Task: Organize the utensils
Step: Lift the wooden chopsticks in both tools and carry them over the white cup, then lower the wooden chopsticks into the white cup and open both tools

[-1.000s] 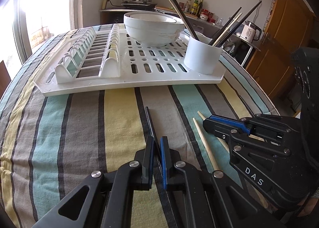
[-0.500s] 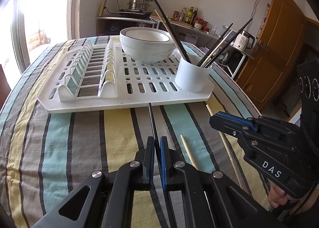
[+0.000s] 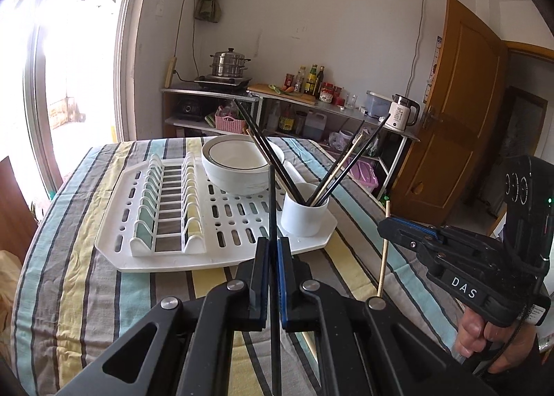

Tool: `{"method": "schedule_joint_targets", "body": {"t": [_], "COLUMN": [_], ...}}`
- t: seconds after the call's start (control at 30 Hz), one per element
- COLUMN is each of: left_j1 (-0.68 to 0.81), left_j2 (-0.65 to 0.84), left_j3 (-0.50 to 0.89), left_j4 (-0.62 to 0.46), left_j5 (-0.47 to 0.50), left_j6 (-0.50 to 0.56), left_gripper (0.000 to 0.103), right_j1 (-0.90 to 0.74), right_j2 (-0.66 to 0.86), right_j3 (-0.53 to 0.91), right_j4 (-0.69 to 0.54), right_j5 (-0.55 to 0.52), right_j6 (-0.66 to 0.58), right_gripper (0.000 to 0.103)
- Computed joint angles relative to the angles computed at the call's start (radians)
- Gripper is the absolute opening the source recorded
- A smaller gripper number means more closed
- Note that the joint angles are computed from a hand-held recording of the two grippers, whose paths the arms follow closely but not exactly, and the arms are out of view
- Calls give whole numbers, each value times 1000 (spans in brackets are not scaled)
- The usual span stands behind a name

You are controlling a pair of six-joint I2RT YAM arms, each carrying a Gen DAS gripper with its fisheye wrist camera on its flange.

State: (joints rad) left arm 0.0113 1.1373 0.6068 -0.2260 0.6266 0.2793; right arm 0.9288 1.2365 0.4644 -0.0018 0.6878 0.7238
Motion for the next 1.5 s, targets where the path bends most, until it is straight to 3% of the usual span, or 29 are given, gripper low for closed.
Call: {"method": "schedule_joint_targets", "body": {"t": [0.33, 0.73, 1.13, 1.5], "left_j1": [84, 97, 73, -52], "left_j2": [-142, -163, -118, -46], "left_j3": [-13, -12, 34, 153], "left_j4": [-103, -132, -125, -94], "left_j5": [97, 121, 125, 49], "left_j6": [37, 49, 46, -15], "left_gripper": [4, 3, 3, 3], "right_j1": [101, 123, 92, 18], "right_j2": [-93, -134, -159, -207], "right_j3": [-8, -9, -11, 19], "right_j4": [-92, -145, -144, -150], "right_j5": [113, 145, 132, 114], "right_j6": [57, 77, 44, -55], "right_gripper": [5, 5, 5, 5]}}
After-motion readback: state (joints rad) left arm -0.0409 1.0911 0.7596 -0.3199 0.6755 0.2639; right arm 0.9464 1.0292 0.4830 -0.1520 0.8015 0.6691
